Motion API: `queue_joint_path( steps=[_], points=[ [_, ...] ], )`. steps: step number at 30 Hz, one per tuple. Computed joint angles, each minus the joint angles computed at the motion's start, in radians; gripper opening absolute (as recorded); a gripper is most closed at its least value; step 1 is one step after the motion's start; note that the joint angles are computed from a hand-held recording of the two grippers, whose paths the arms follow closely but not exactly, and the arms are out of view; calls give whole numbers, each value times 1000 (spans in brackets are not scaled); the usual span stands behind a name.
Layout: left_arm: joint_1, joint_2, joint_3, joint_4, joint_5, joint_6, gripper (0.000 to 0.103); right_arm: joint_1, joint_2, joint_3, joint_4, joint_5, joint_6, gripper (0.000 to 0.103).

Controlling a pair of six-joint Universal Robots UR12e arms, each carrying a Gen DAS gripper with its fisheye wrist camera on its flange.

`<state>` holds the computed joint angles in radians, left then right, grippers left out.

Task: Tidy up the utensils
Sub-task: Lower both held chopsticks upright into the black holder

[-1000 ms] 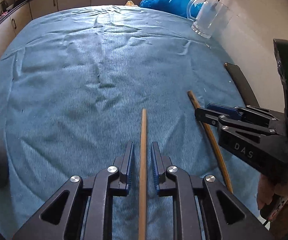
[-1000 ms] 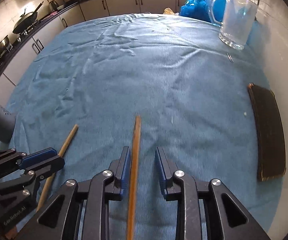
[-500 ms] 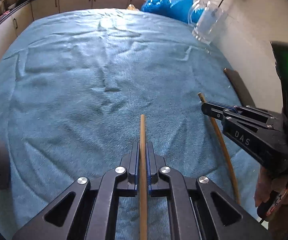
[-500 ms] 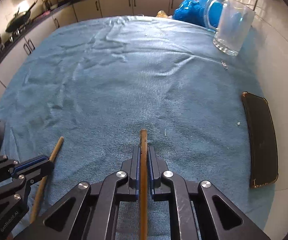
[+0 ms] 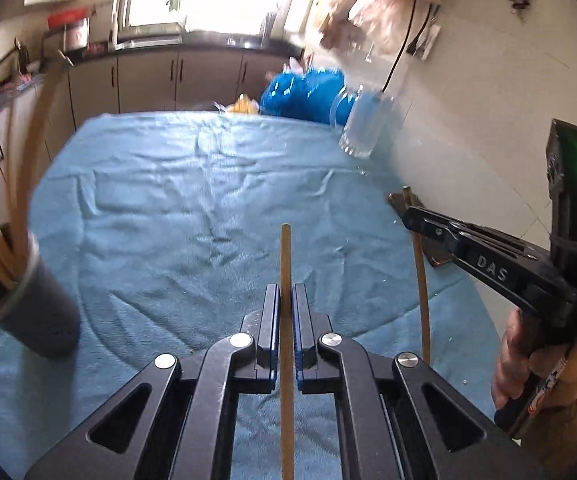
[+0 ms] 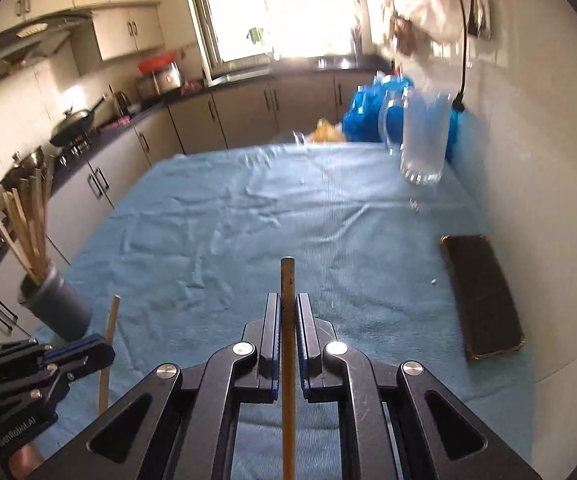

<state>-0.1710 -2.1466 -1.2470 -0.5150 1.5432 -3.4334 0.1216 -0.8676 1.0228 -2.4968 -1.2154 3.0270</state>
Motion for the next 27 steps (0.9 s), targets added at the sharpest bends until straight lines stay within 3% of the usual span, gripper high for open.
queue_joint_path(
  steps=[11, 17, 27],
  points=[
    [-27, 61, -86, 96, 114, 10, 6, -6, -111, 182, -226, 38, 27, 8],
    [-38, 82, -113, 138, 177, 13, 6, -2, -142, 228, -278, 50, 20, 8],
    [-45, 99, -139, 178, 212, 6, 6, -2, -163, 261, -324, 67, 26, 8]
  ],
)
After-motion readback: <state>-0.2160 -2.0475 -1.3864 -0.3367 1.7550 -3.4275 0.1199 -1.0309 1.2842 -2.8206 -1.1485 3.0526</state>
